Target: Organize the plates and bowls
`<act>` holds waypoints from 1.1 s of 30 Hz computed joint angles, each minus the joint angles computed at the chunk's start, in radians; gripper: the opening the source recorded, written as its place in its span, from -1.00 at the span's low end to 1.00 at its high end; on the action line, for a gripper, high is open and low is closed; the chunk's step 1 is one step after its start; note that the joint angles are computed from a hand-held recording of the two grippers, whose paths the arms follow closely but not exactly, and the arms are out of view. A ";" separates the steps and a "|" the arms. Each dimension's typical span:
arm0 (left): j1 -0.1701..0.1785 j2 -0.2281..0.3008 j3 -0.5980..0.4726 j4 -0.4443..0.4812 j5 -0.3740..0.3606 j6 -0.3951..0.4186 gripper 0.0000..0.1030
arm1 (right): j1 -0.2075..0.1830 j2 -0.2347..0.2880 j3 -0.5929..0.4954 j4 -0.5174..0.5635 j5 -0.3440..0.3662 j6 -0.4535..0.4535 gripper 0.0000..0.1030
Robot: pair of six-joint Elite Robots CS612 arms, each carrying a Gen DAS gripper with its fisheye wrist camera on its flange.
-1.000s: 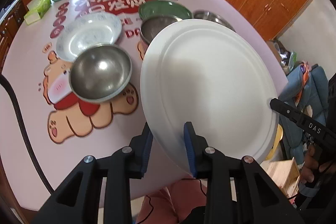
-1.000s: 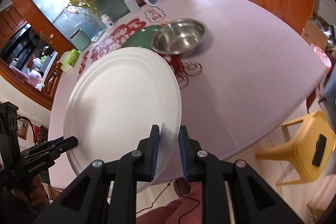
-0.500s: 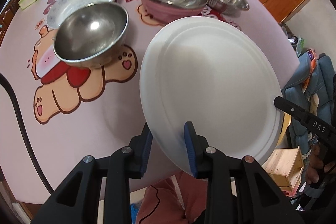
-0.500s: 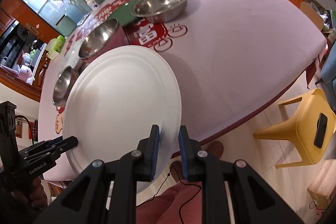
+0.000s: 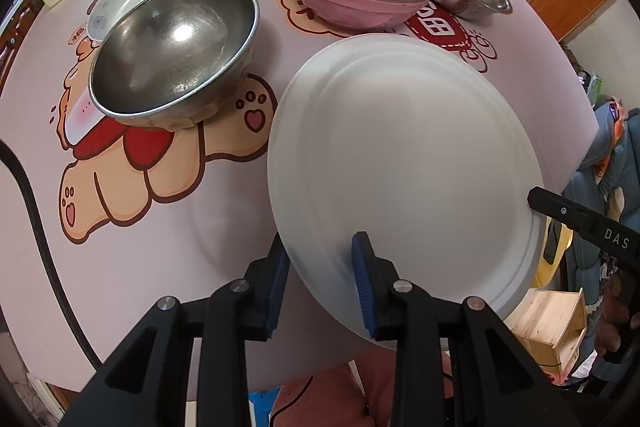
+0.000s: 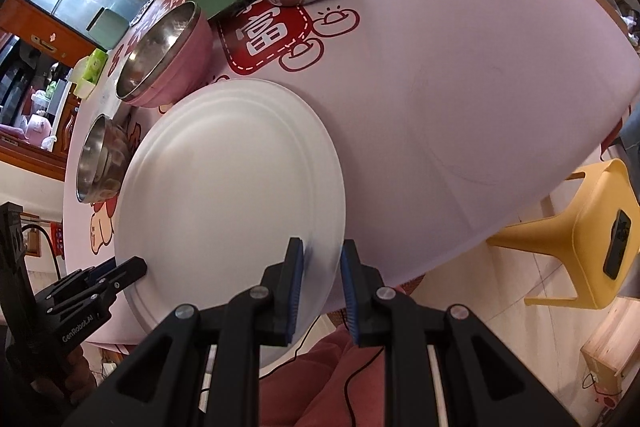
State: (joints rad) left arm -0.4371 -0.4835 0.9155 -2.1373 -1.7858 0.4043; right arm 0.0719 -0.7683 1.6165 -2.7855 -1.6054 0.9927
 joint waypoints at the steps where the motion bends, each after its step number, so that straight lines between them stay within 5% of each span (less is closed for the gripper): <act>1: -0.001 0.002 -0.003 0.000 0.001 -0.004 -0.43 | -0.001 0.001 -0.004 0.005 0.000 -0.006 -0.64; 20: -0.011 0.029 -0.031 -0.023 0.024 -0.046 -0.39 | -0.001 0.015 -0.039 0.052 -0.036 -0.027 -0.58; 25: -0.006 0.017 -0.005 -0.071 0.022 -0.024 -0.01 | 0.010 0.016 -0.048 0.065 -0.096 -0.019 -0.58; 33: 0.012 -0.006 0.035 -0.112 -0.028 0.022 0.23 | 0.029 0.011 -0.040 0.060 -0.156 0.024 -0.42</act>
